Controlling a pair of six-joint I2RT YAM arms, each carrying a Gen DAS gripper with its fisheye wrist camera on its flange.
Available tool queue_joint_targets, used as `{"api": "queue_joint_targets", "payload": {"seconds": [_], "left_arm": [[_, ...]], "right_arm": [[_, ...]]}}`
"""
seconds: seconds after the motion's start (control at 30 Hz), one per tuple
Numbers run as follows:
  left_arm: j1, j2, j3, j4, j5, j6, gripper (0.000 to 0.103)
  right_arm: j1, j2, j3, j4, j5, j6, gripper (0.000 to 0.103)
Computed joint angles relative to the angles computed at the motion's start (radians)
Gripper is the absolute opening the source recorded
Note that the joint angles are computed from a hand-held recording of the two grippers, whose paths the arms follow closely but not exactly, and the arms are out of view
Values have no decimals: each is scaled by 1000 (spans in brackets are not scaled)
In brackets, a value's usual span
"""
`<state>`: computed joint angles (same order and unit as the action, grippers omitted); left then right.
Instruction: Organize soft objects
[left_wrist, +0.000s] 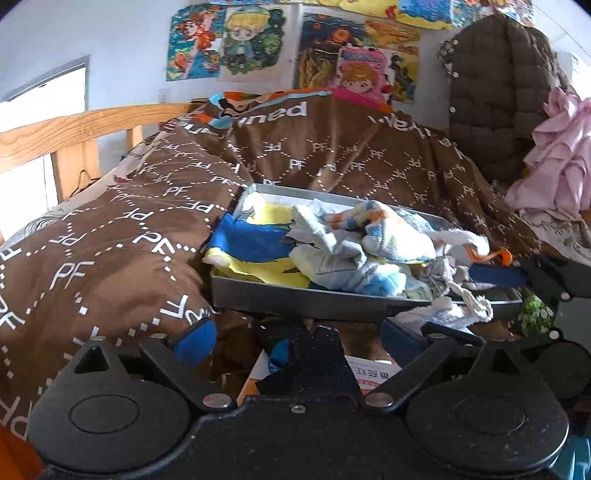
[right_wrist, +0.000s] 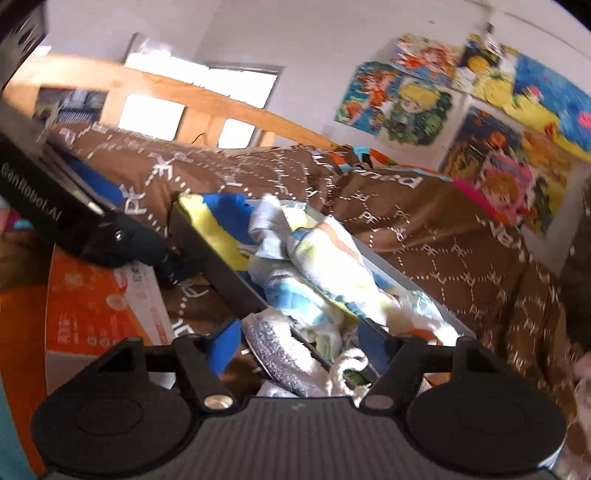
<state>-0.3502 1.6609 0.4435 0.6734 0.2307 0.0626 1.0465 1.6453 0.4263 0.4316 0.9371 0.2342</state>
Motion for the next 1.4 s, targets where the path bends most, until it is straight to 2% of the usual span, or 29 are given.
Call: {"api": "queue_joint_targets", "payload": {"seconds": [0.07, 0.2, 0.47, 0.8, 0.9, 0.97, 1.0, 1.2, 1.27, 1.4], "left_arm": [[2, -6, 3, -20, 17, 21, 90], [5, -19, 11, -53, 36, 25, 83], [15, -30, 21, -115, 55, 61, 63], [40, -54, 24, -159, 51, 81, 41], [54, -57, 33, -178, 57, 73, 32], [61, -64, 32, -178, 56, 63, 19], [62, -70, 29, -175, 54, 60, 17], [44, -162, -12, -167, 20, 57, 11], [33, -200, -16, -191, 7, 44, 10], [8, -281, -16, -259, -13, 20, 10]], "right_arm": [[-6, 14, 10, -11, -15, -11, 51], [-1, 40, 25, -26, -21, -44, 36], [13, 41, 60, -130, -39, -125, 29], [27, 81, 68, -119, -12, -173, 26], [31, 77, 67, -128, -8, -187, 25], [38, 75, 68, -140, -1, -191, 24], [40, 72, 67, -144, 1, -193, 24], [76, 47, 59, -176, 45, -181, 20], [95, 23, 45, -163, 62, -183, 16], [138, -29, 35, -151, 103, -186, 14]]}}
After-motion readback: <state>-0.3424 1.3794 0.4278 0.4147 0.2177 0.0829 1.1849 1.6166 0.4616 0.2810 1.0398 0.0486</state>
